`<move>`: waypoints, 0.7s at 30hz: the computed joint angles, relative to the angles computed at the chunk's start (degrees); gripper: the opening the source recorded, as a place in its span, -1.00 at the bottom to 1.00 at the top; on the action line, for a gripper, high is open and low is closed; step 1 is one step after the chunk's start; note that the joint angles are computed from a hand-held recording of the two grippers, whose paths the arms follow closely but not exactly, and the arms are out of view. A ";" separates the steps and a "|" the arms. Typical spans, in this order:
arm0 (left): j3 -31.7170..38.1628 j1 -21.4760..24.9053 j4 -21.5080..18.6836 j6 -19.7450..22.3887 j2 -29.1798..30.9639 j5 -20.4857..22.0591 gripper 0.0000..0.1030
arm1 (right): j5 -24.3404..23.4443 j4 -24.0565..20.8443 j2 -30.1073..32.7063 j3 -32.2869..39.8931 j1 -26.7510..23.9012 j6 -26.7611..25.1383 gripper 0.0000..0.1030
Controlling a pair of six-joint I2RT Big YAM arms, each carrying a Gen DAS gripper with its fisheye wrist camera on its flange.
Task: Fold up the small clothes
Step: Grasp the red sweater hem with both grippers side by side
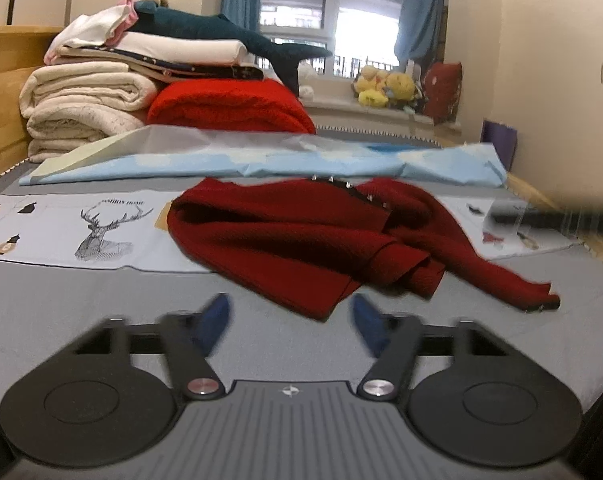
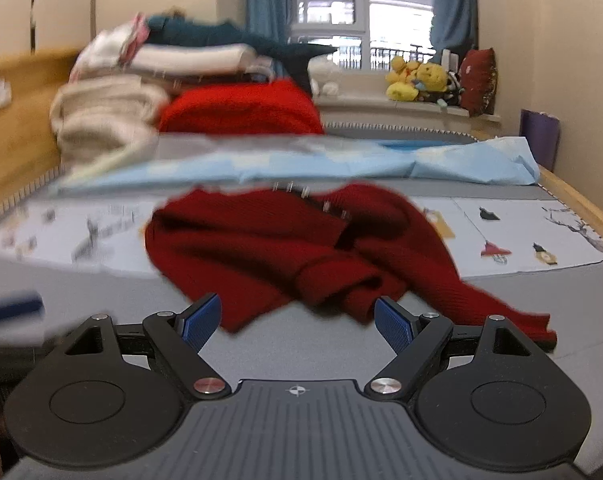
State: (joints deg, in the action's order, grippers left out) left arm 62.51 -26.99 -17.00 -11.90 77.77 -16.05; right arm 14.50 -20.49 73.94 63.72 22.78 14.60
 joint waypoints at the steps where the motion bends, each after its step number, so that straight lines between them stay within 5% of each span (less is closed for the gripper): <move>1: 0.33 0.22 -0.97 0.48 0.24 0.57 -0.34 | 0.01 0.94 -0.10 0.27 -1.31 -1.07 0.63; 4: 1.15 1.11 -3.34 1.35 1.15 2.29 -0.63 | 0.84 3.59 0.69 1.57 -5.57 -3.67 0.55; 8: 5.40 3.05 -9.17 0.71 4.64 5.85 -0.71 | -2.34 6.08 2.35 1.63 -10.80 -3.23 -0.33; 11: 11.41 4.15 -12.23 0.46 9.88 7.59 -0.70 | -4.68 4.07 3.22 1.92 -12.75 2.49 -0.38; 15: 22.43 5.87 -16.41 -4.47 19.81 11.66 -0.69 | -6.81 5.60 2.89 1.35 -13.27 2.25 -0.29; 21: 38.55 7.40 -25.00 -13.80 33.88 13.30 -0.20 | -11.04 4.78 3.06 1.75 -15.75 3.26 -0.21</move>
